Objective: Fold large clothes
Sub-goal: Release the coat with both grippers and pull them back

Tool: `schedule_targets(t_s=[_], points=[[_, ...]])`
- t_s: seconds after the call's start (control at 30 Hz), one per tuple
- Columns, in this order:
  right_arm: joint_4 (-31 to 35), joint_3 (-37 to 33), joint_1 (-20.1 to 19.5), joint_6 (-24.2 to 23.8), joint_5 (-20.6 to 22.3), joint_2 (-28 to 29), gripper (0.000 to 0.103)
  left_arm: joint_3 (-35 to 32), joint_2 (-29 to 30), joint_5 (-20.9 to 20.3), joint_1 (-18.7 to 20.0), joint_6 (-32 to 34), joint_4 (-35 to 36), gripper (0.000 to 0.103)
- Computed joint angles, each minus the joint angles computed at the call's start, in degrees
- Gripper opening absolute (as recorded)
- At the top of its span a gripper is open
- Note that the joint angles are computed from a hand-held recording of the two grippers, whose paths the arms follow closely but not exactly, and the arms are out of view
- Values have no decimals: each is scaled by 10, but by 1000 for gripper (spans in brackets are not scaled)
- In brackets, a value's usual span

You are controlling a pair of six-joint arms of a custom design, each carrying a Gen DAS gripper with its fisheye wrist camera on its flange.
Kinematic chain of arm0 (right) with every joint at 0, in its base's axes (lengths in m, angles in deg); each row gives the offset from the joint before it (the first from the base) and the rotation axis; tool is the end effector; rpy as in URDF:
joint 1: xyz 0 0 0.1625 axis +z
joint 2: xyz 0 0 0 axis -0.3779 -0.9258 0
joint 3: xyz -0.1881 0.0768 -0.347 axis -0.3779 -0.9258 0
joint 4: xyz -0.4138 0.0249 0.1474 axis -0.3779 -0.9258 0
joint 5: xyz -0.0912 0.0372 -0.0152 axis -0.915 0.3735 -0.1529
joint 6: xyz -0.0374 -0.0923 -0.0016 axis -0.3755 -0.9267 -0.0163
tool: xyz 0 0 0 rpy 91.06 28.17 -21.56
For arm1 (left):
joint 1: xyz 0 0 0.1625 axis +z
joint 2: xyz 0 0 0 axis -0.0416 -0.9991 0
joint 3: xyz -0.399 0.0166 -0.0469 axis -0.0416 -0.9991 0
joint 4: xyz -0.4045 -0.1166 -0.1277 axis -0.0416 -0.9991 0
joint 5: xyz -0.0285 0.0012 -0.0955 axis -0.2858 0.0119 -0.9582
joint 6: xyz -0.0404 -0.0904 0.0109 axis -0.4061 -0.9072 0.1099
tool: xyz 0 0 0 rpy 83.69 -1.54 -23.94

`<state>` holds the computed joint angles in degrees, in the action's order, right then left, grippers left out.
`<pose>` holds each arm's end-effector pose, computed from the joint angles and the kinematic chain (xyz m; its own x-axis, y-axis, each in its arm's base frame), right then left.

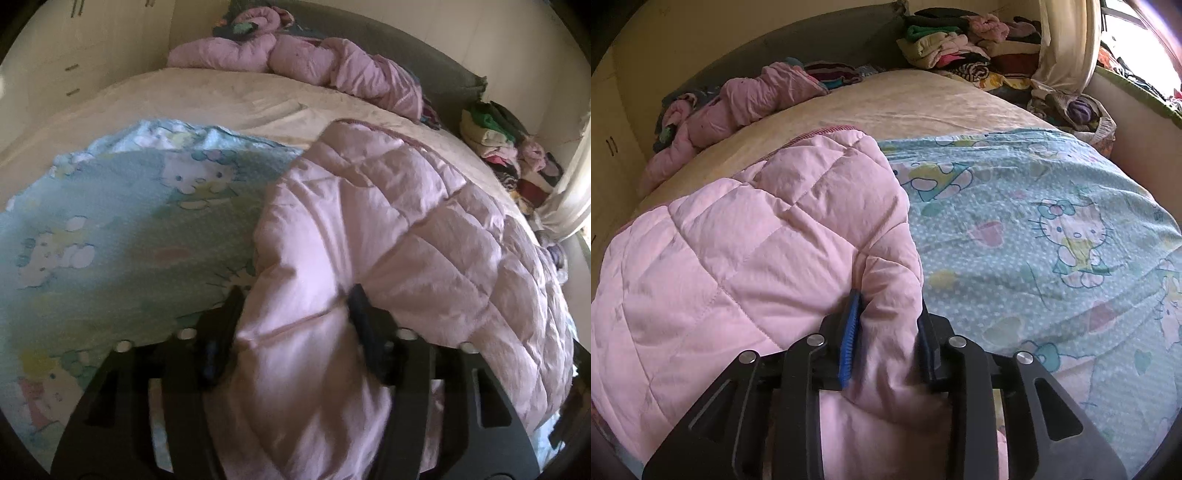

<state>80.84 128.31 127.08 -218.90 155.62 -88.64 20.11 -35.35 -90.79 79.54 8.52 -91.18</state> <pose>0.2261 -0.6826 0.1162 -0.6148 0.6985 0.3663 -0.0130 0.4554 -0.8902 -0.0353 -0.9209 0.3139 -0.7777 0.3598 -0.5155 0.5770 0.7339 -0.3583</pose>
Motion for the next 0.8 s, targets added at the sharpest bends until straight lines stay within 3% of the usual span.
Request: schedule_targets(t_s=[0.1,0.13,0.17,0.27,0.5,0.67,0.8], points=[[7,6,7,12,10,-3,43,26,-20,2,-2,5,-13,72],[8,12,10,22,11,-7,73,36,-29,0,-3,6,-15,74],[10,22,14,43,11,-13,89,53,-40,2,-4,9,-25,82],[-67,101,24,42,-8,-60,90,100,-71,6,-12,25,-65,93],[-153,183,60,15,-19,-109,94,194,-133,2,-25,61,-133,94],[-232,222,94,-68,0,-129,98,231,-161,-13,-29,61,-140,94],[-241,241,108,-73,-9,-140,98,247,-175,-13,-32,61,-145,94]])
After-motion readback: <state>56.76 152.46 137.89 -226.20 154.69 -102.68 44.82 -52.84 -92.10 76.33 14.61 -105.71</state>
